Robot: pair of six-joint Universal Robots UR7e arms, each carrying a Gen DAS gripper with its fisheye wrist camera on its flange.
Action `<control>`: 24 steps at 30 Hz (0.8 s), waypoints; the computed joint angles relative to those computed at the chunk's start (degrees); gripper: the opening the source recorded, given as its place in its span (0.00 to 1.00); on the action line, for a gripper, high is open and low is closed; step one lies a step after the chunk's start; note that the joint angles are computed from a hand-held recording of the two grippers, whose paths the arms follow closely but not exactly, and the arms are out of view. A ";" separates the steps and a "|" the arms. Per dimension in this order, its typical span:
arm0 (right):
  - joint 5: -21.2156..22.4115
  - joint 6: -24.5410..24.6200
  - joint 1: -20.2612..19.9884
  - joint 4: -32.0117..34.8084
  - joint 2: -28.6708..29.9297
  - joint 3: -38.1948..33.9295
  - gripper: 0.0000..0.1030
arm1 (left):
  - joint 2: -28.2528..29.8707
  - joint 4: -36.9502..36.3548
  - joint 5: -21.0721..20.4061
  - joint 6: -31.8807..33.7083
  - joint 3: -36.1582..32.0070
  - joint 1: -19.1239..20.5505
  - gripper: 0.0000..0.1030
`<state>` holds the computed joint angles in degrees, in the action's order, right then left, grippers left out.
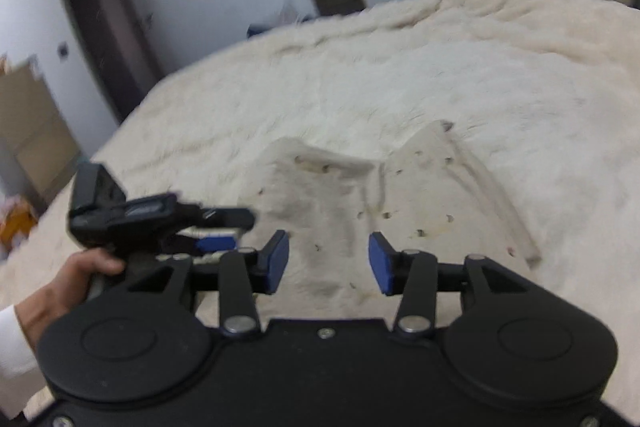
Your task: Fold clothes
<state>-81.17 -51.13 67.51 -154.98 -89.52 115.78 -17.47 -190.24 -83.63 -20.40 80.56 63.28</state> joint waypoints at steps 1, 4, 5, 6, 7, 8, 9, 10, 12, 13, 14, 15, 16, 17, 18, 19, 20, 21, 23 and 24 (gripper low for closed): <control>-0.34 -0.15 0.16 0.02 -0.29 0.45 0.44 | 0.08 0.84 -0.30 -1.42 -0.77 0.52 0.86; -3.67 -1.98 1.53 -0.95 -1.86 4.47 0.47 | -0.61 3.59 -0.92 -2.00 -1.36 1.35 0.86; -5.51 -3.19 2.48 -3.23 -2.23 7.03 0.48 | -1.02 4.56 -1.06 -1.51 -1.25 1.49 0.86; -6.63 -3.49 3.02 -5.07 -1.99 8.10 0.50 | -1.60 4.61 -0.61 0.14 -0.79 1.55 0.86; -7.63 -3.74 3.42 -6.78 -1.71 8.98 0.50 | -1.99 4.54 -0.89 0.67 -0.67 1.84 0.86; -9.81 -4.08 4.46 -9.41 -1.18 10.44 0.51 | -2.26 4.79 -1.46 0.27 -0.55 2.05 0.86; -11.65 -4.67 5.24 -11.28 -0.56 11.42 0.54 | -1.91 6.14 -2.06 -0.68 -1.39 2.22 0.86; -13.48 -5.29 6.00 -13.90 0.29 12.56 0.56 | -1.49 7.58 -2.68 -1.65 -2.35 2.39 0.86; -18.50 -8.07 7.96 -22.32 3.14 15.24 0.57 | -0.46 9.88 -3.13 -2.47 -4.22 2.41 0.86; -20.59 -9.55 8.71 -26.35 4.91 16.22 0.57 | -0.14 10.33 -3.28 -2.37 -4.69 2.40 0.80; -23.16 -11.37 9.55 -29.72 6.81 17.03 0.56 | 0.52 10.18 -3.39 -2.58 -5.49 2.37 0.68; -24.06 -12.37 9.76 -31.19 7.74 17.41 0.55 | 1.17 9.36 -3.03 -3.76 -6.13 2.29 0.40; -24.54 -14.79 9.91 -33.54 8.90 17.96 0.53 | 1.06 9.81 -2.70 -4.31 -6.20 2.30 0.28; -24.68 -15.52 9.88 -34.36 9.49 17.89 0.50 | 0.77 10.10 -0.99 -4.65 -5.90 1.96 0.25; -24.63 -15.70 9.76 -34.38 9.63 17.78 0.46 | 0.04 7.98 0.11 -4.21 -4.17 1.60 0.20; -25.00 -16.68 9.72 -32.98 9.15 17.56 0.45 | -0.94 5.35 0.29 -4.12 -1.90 1.41 0.18; -24.76 -17.67 9.52 -32.55 8.68 17.71 0.45 | -1.91 2.77 0.40 -4.06 0.35 1.24 0.17; -24.60 -18.28 9.36 -32.33 8.42 17.93 0.45 | -3.45 -0.56 1.54 -4.68 3.73 0.68 0.17; -22.76 -21.33 8.19 -31.00 6.44 19.14 0.45 | -6.87 -8.92 5.80 -6.05 11.92 -1.29 0.16; -20.94 -24.01 7.04 -29.61 4.49 20.14 0.45 | -8.96 -14.55 10.91 -6.98 17.83 -3.60 0.16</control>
<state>-102.11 -75.14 74.56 -184.59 -85.03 135.93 -26.43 -204.80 -72.72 -27.38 98.39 59.68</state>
